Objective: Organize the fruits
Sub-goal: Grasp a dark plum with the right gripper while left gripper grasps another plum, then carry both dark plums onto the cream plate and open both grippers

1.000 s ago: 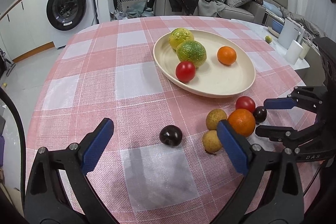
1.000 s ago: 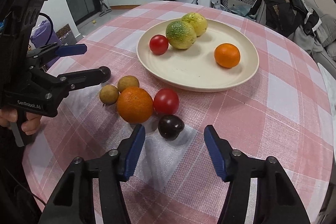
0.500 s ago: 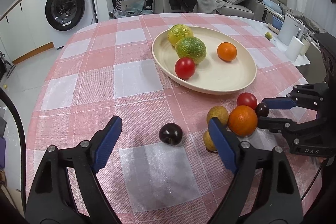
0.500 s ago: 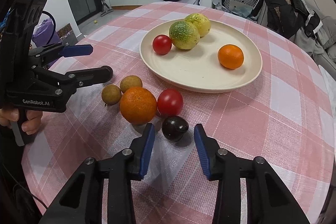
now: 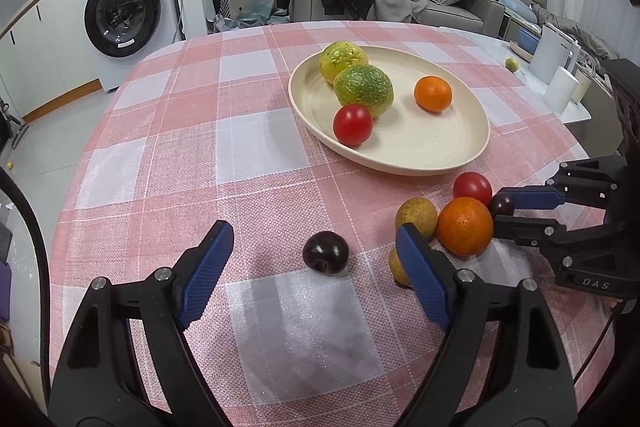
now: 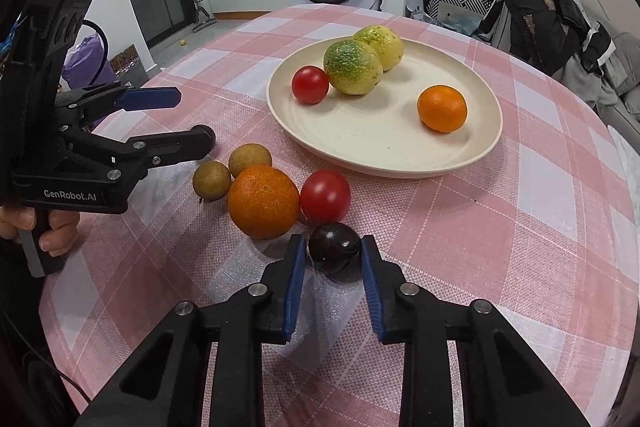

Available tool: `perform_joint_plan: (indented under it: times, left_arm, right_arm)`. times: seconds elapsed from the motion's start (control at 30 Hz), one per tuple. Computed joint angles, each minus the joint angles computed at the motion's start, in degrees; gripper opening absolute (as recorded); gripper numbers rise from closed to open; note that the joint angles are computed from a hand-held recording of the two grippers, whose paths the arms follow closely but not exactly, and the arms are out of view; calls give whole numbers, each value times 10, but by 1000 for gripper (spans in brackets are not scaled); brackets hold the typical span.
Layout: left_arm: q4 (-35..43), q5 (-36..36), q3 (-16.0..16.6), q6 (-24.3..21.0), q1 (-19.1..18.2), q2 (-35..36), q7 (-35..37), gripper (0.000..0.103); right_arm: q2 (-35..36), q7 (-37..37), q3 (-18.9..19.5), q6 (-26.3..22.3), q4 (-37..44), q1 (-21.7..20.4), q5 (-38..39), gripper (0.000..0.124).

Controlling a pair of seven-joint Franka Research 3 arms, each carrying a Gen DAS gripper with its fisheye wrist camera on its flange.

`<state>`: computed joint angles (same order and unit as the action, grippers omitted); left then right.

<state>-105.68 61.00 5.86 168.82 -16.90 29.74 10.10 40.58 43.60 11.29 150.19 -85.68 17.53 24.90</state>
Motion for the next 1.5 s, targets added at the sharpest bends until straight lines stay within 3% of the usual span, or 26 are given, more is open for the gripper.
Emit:
perform_joint_plan:
  times: [0.4,0.6,0.9,0.97,1.1,1.5]
  left_arm:
    - [-1,-20,-4,-4,6,3,24,83]
    - [-2,-53,-12,-10,14,7,53,75]
    - [2,-102,-21,-11,20,19,107,51]
    - [0,-109,-19,1,20,19,116,38]
    - [-4,-124,-18,19,18,19,137,23]
    - [-17,-104,38,50,-28,8,95,22]
  right_arm:
    - [-15,-36,18,8,-14,-17,34,26]
    - [-25,-50,23,23,-25,-22,55,26]
    - [-28,-53,22,33,-27,-22,68,26]
    - [-28,-52,22,33,-27,-22,68,26]
    - [-28,-53,22,33,-28,-22,68,26]
    - [-27,-55,26,43,-27,-27,78,26]
